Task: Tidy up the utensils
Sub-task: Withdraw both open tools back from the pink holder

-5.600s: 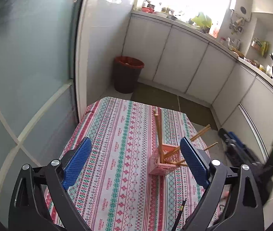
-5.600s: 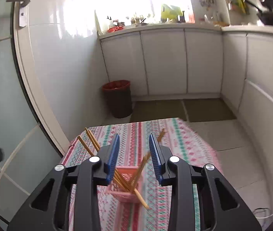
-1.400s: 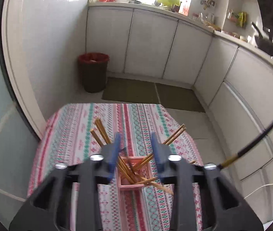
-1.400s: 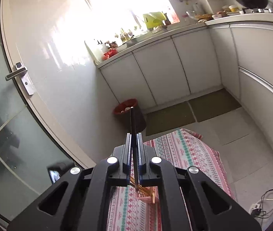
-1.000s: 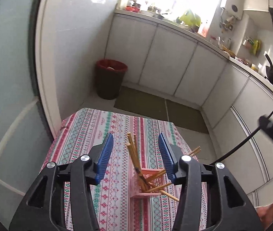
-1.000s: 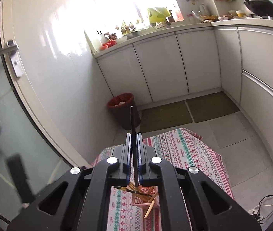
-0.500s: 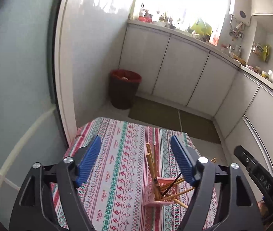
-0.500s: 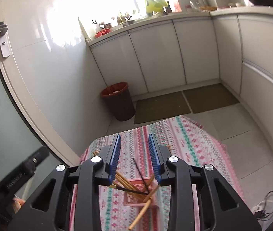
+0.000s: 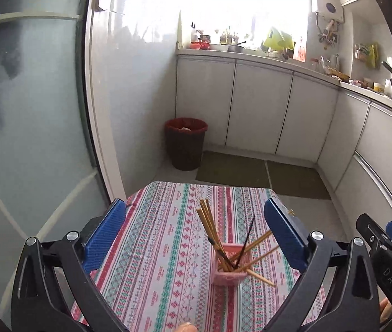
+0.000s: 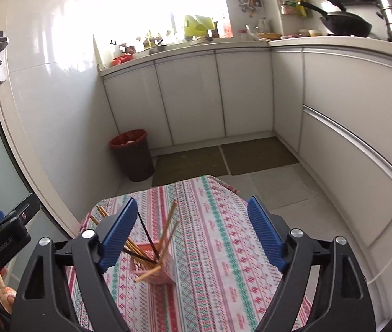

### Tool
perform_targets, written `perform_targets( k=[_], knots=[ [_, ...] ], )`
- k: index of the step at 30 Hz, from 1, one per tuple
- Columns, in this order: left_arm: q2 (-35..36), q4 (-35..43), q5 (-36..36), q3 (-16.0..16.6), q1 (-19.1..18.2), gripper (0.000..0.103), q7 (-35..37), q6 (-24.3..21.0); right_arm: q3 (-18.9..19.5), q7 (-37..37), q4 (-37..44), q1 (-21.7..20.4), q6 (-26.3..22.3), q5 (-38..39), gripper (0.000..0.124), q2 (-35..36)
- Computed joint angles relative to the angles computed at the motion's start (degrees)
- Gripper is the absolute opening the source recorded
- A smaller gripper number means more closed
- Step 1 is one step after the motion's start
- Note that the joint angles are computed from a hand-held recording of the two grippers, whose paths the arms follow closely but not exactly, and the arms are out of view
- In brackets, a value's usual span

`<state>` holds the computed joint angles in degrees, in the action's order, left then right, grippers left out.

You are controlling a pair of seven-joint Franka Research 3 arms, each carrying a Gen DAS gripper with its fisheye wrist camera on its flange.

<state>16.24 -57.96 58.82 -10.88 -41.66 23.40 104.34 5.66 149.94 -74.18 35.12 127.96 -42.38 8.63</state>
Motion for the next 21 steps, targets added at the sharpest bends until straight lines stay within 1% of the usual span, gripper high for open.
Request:
perform_targets(
  k=[1,2,5,9,13,21],
  knots=[
    [-0.1,-0.17,0.26,-0.14,-0.49,0.096,-0.54,-0.55,-0.03,0.73,-1.44,0.13,-0.43,-0.42,0.09,-1.25],
    [-0.22,-0.4,0.45,-0.26,-0.81,0.096,-0.94,-0.87,0.11,1.43,-2.83,0.0,-0.36,-0.86,0.093,-2.26],
    [-0.26,-0.69,0.84,-0.85,-1.94,0.096,-1.51,-2.53,1.22,3.78,-7.24,-1.01,-0.65,-1.84,0.096,-5.46],
    [1.1,1.04,1.82,-0.96,-4.09,0.096,-0.18,-5.93,3.07,5.17,-11.94,-2.99,-1.15,-1.19,0.096,-8.52],
    [1.71,1.33,2.68,-0.78,-5.72,0.096,0.34,-7.33,4.98,7.35,-15.32,-4.67,-2.02,-2.37,0.096,-10.64],
    [2.53,1.74,3.07,-0.24,-7.08,0.096,1.6,-7.39,7.34,9.68,-17.96,-6.95,-2.98,-3.91,0.096,-13.07]
  ],
)
